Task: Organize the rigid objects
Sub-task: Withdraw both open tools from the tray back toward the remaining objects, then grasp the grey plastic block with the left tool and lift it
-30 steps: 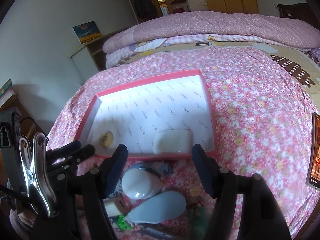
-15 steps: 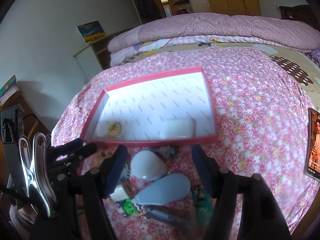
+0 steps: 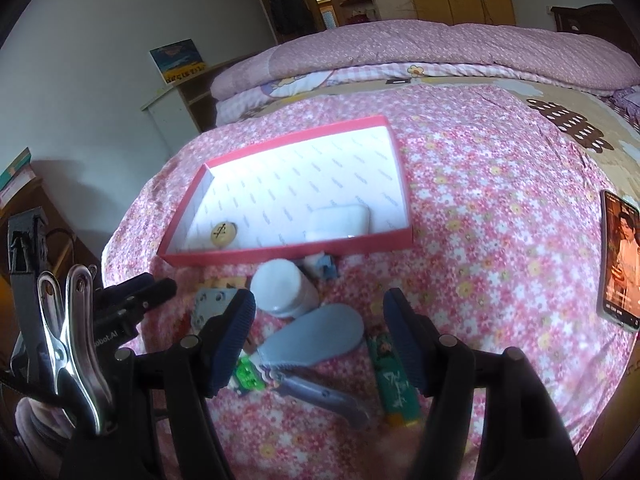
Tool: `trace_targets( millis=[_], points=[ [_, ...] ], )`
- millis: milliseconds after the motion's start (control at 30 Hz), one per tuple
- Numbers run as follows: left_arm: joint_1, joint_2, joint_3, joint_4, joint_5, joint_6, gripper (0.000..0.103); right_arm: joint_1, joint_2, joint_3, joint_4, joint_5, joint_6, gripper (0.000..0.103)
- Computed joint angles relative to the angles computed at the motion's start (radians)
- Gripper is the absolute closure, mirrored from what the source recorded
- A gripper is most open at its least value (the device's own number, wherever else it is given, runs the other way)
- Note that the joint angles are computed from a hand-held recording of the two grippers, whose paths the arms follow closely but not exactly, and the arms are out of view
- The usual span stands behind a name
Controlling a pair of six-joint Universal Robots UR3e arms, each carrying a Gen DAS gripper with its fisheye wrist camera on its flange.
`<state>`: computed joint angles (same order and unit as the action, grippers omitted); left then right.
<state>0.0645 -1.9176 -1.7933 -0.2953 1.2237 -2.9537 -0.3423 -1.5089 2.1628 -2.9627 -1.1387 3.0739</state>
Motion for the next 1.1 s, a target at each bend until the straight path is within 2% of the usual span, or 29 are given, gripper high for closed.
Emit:
trace_targets(
  millis=[333,400,467,767,1100],
  points=[
    [-0.039,-0.011,-0.006,-0.030,0.003,0.008,0.050,-0.033,-0.039,0.078,0.001,0.013,-0.037,0.035],
    [-0.059,-0.026,0.015,-0.052,0.021,0.000,0.045,-0.038,-0.042,0.084,0.000,0.017,-0.041,0.035],
    [-0.076,-0.043,0.035,-0.069,0.041,-0.017,0.044,-0.043,-0.043,0.091,-0.001,0.018,-0.046,0.035],
    [-0.078,-0.090,0.074,-0.098,-0.002,-0.098,0.033,-0.061,-0.043,0.122,-0.010,0.021,-0.070,0.035],
    [-0.137,-0.128,0.153,-0.138,0.045,-0.110,0.024,-0.097,-0.045,0.162,-0.033,0.050,-0.078,0.035]
  ],
)
